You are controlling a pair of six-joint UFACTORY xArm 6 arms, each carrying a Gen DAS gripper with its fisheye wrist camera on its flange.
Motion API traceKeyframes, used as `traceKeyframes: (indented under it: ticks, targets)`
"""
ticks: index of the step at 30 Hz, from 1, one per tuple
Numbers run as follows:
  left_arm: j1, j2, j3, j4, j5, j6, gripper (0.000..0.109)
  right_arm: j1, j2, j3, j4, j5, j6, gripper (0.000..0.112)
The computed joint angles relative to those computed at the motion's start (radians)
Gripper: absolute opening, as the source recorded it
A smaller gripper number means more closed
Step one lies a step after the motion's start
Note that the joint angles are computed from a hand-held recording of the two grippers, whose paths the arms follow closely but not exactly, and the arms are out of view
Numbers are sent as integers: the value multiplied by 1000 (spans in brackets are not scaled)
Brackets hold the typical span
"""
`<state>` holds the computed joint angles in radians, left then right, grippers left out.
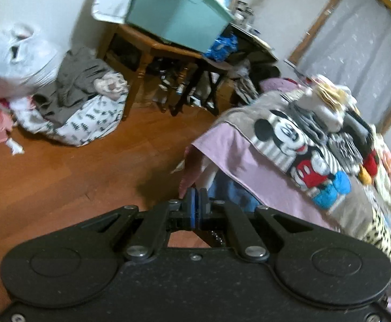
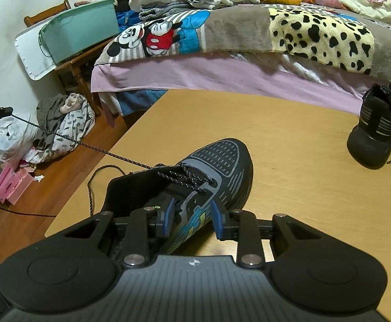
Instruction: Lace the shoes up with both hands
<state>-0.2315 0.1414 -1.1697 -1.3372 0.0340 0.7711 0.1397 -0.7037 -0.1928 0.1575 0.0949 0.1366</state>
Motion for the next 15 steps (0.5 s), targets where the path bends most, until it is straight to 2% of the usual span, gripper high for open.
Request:
traceKeyframes:
  ticks: [2, 8, 11, 15]
  targets:
    - [-19, -6, -3, -12, -9, 71, 0, 3, -3, 0, 18, -1, -13, 31]
    - [-65, -61, -22, -284, 111, 510, 0, 11, 2, -8, 31, -1, -24, 31]
    - [-74, -113, 6, -361, 251, 671, 0, 9, -3, -8, 32, 0, -24, 31]
    - [-49, -171, 53, -320, 566, 746, 0, 6, -5, -10, 27, 1, -21, 31]
